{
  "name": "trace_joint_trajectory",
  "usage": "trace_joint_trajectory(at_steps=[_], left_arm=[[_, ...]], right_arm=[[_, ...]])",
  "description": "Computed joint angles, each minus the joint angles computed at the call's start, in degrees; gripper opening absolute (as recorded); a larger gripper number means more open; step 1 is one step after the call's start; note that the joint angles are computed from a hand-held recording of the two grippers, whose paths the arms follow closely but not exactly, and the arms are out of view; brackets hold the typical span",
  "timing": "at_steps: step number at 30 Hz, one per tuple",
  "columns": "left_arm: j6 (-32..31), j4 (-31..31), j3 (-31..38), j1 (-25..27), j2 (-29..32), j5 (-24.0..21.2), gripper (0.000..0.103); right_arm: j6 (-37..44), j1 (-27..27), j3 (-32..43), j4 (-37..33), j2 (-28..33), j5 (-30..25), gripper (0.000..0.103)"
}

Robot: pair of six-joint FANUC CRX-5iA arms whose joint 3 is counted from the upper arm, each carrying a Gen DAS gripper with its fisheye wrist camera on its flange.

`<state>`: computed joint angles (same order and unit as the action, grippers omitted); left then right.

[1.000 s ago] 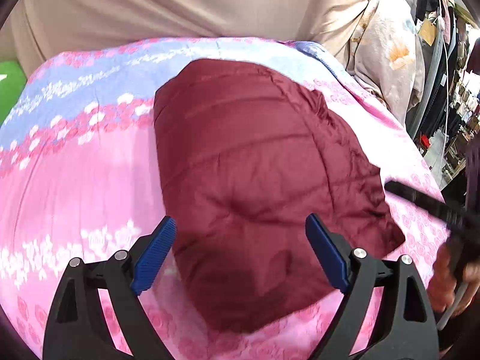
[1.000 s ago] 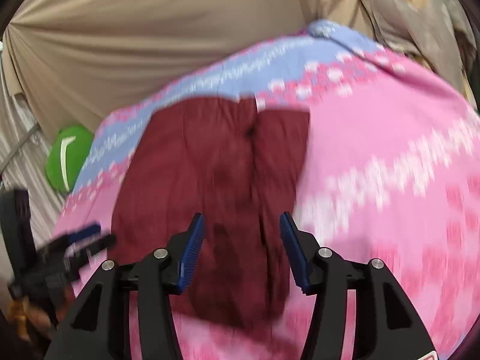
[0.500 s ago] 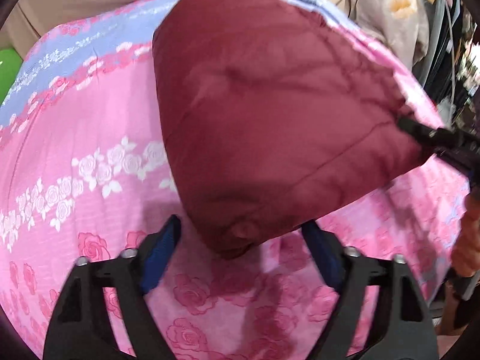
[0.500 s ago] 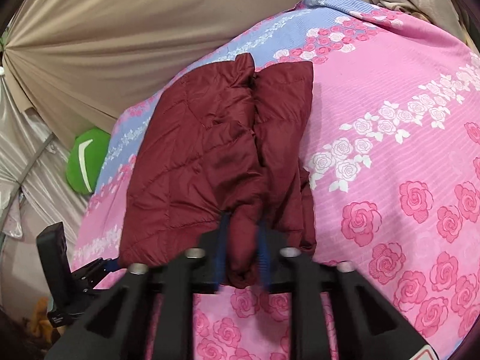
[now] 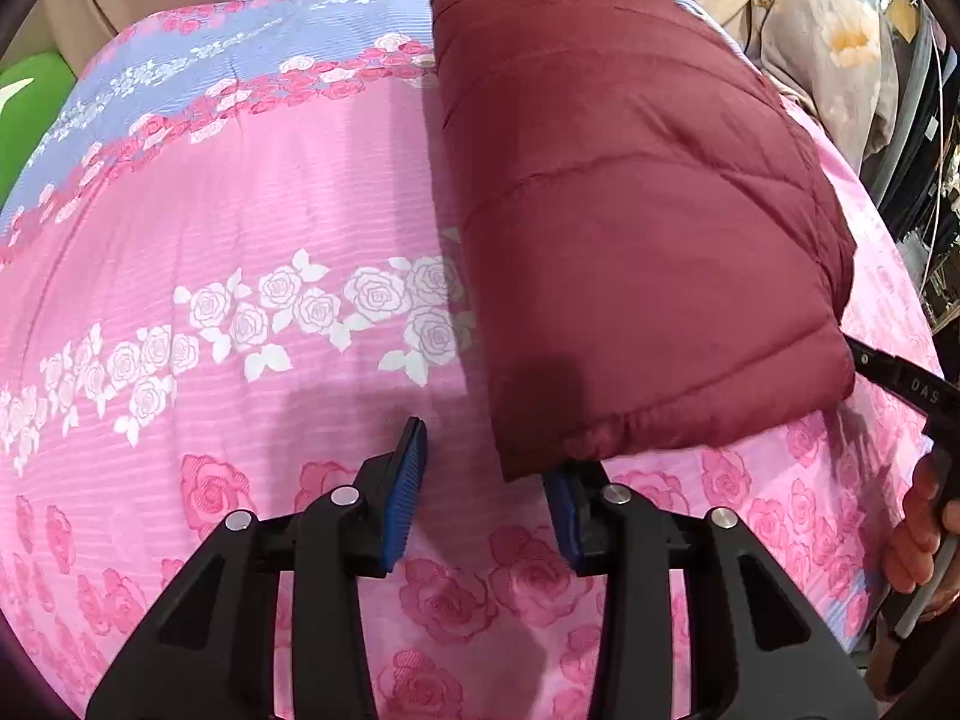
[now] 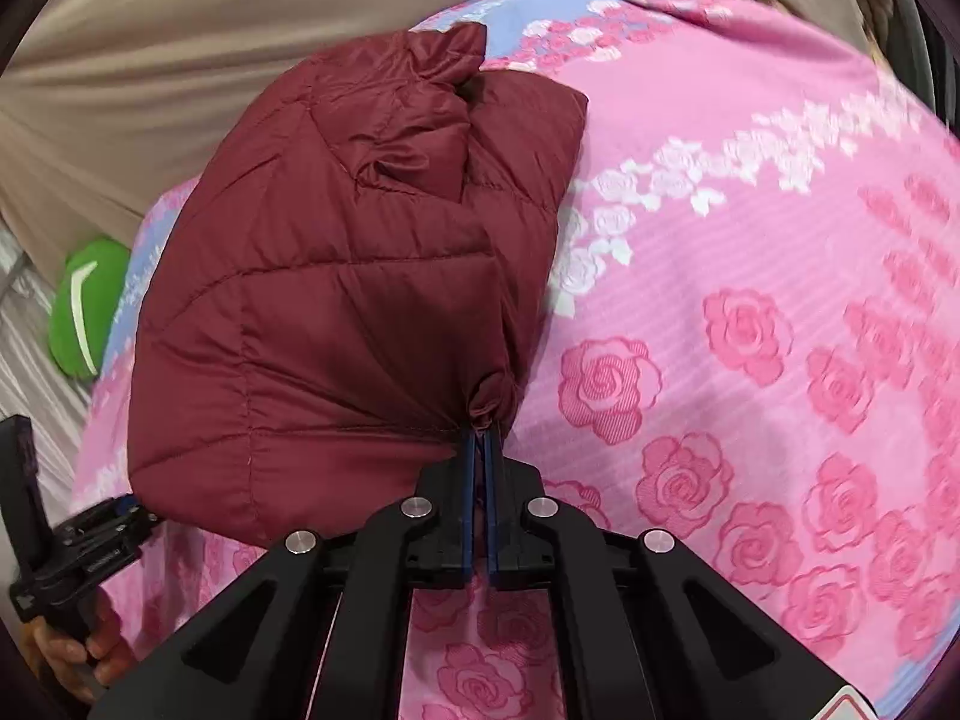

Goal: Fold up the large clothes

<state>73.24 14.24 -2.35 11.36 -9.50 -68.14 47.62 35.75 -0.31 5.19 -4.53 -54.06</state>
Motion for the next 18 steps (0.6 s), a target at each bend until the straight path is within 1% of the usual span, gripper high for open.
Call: trace_joint_trajectory(at_steps=[1,3,4,5,6,7,8,9,10,13,15,16,17,18], left_arm=[[-1.43,1.71,-0.26,0.79,-0.38,-0.46,0.037],[-6.13,7.82,-1.68,3.52,-1.82,-1.33,0.037],[-8.45,11.48,-2.48,5.33,-2.70,-1.68,0.042],[-10.24,14.65,-3.03,6.91,-3.32,-1.72,0.050],[-11.25,17.11,-3.41,7.94,-3.73,-1.31,0.071],[-11.93,19.71,-3.76,8.92,-3.91,-0.41,0.086],[-12.86,22.85,-4.34,9.57,-3.74,1.12,0.091],[-13.45,24.61,-3.89,9.44,-2.65,2.02,0.095],[-14.10,26.12,-2.90,8.94,-0.80,2.18,0.096],[-13.63,26.94,0.52,6.65,4.70,2.44,0.096],[-12.11,26.83,3.59,5.32,9.67,0.70,0.096],[-11.67,27.79,4.67,4.94,11.93,-0.88,0.096],[-10.34,28.24,5.58,4.51,13.94,-1.56,0.096],[-9.74,28.54,5.50,4.27,14.57,-0.91,0.097]], right_arm=[[0.28,0.03,0.43,0.06,0.11,-0.70,0.004],[1.42,-0.96,1.42,-2.14,-0.57,-1.54,0.011],[1.72,-1.84,1.45,-3.67,-1.63,-0.77,0.017],[1.79,-2.64,1.42,-4.61,-2.32,0.02,0.030],[1.67,-3.36,1.25,-5.53,-3.10,1.36,0.041],[1.96,-4.21,1.17,-6.96,-3.78,3.08,0.063],[3.79,-5.87,1.30,-10.46,-4.26,5.57,0.074],[5.10,-6.68,1.92,-12.29,-3.94,6.08,0.075],[7.51,-7.88,3.70,-15.35,-2.83,5.39,0.076],[13.19,-10.95,10.23,-23.33,2.71,0.83,0.077],[15.65,-12.52,13.78,-27.52,6.09,-2.29,0.077],[16.53,-13.29,15.41,-29.95,7.77,-3.64,0.077],[17.66,-14.03,16.45,-32.59,9.01,-4.55,0.079],[18.90,-14.66,17.24,-35.05,9.94,-5.22,0.080]])
